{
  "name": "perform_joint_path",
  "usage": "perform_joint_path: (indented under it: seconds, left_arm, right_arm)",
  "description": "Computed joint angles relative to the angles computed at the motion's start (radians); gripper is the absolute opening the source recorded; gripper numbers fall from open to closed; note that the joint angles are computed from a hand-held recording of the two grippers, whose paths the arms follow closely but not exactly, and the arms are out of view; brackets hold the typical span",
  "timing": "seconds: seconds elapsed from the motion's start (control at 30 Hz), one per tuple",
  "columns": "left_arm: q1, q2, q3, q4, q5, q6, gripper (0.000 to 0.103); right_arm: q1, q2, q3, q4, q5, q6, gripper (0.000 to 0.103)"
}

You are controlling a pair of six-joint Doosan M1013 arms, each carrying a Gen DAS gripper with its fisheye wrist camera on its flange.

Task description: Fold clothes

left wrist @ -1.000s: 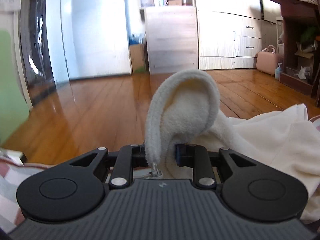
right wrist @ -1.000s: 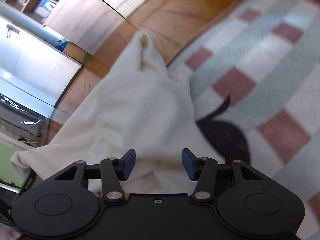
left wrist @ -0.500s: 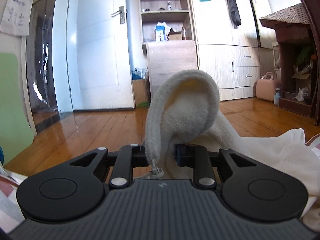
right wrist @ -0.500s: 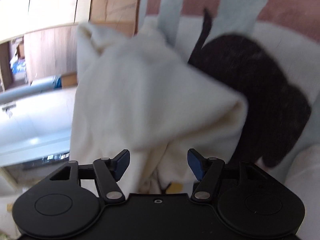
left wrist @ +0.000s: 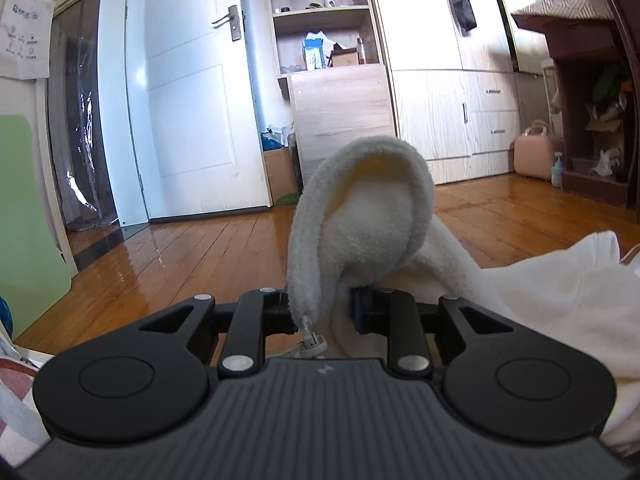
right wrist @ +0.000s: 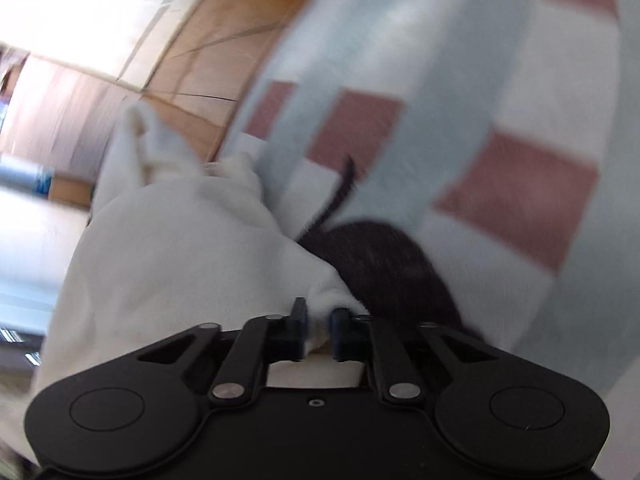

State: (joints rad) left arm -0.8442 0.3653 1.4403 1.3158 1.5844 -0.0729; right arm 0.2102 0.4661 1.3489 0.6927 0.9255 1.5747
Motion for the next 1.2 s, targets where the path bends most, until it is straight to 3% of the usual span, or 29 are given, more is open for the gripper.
perform_joint_path:
  seconds: [0.1,0.17,0.3,0.37,0.47,0.53,0.6,0.67,0.73,0.8,0.83,0.93,1.0,1.1,1.2]
  left_arm:
    - [0.002,0.002,-0.002,-0.003,0.011,-0.009,0.023]
    - [0.001,-0.003,0.0,-0.012,0.011,-0.025,0.023]
    - [0.014,-0.017,0.006,-0.099,-0.047,-0.01,0.024]
    - [0.013,-0.032,0.023,-0.086,-0.116,-0.026,0.023]
    - [0.013,-0.054,0.044,-0.065,-0.217,-0.048,0.022]
    - [0.011,-0.061,0.009,-0.082,-0.236,-0.023,0.022]
    - [0.004,-0.07,-0.039,-0.103,-0.241,-0.02,0.022]
    - [-0.01,-0.085,-0.065,-0.07,-0.305,-0.041,0.022]
    - [-0.016,-0.08,-0.089,-0.062,-0.407,0.014,0.023]
    - [-0.002,-0.056,-0.122,-0.176,-0.547,0.097,0.025]
    - [0.013,-0.036,-0.139,-0.271,-0.617,0.145,0.025]
    - [0.053,0.052,-0.198,-0.561,-0.714,0.369,0.025]
    - [0.072,0.114,-0.247,-0.723,-0.707,0.521,0.025]
    - [0.08,0.162,-0.272,-0.795,-0.681,0.589,0.025]
    - [0.085,0.143,-0.228,-0.773,-0.748,0.543,0.025]
  right_arm:
    - [0.024,-0.024,-0.002,-0.048,-0.046,-0.092,0.01]
    - [0.039,-0.05,0.011,-0.088,-0.129,-0.165,0.01]
    - [0.05,-0.074,-0.002,-0.133,-0.237,-0.281,0.009]
    - [0.049,-0.058,-0.045,-0.161,-0.235,-0.32,0.009]
    - [0.026,0.009,-0.179,-0.2,-0.163,-0.393,0.007]
    - [0.023,0.042,-0.263,-0.245,-0.188,-0.446,0.007]
    - [0.023,0.055,-0.333,-0.296,-0.273,-0.465,0.006]
    - [0.03,0.06,-0.374,-0.395,-0.403,-0.472,0.007]
    - [0.035,0.067,-0.393,-0.525,-0.514,-0.468,0.022]
    - [0.032,0.103,-0.451,-0.667,-0.455,-0.373,0.08]
    - [0.03,0.12,-0.466,-0.74,-0.416,-0.28,0.086]
    - [0.005,0.153,-0.461,-0.767,-0.245,-0.052,0.086]
    - [-0.031,0.156,-0.421,-0.604,-0.128,0.004,0.085]
    - [-0.083,0.136,-0.304,-0.3,-0.017,-0.04,0.085]
    - [-0.107,0.125,-0.221,-0.106,0.097,-0.162,0.085]
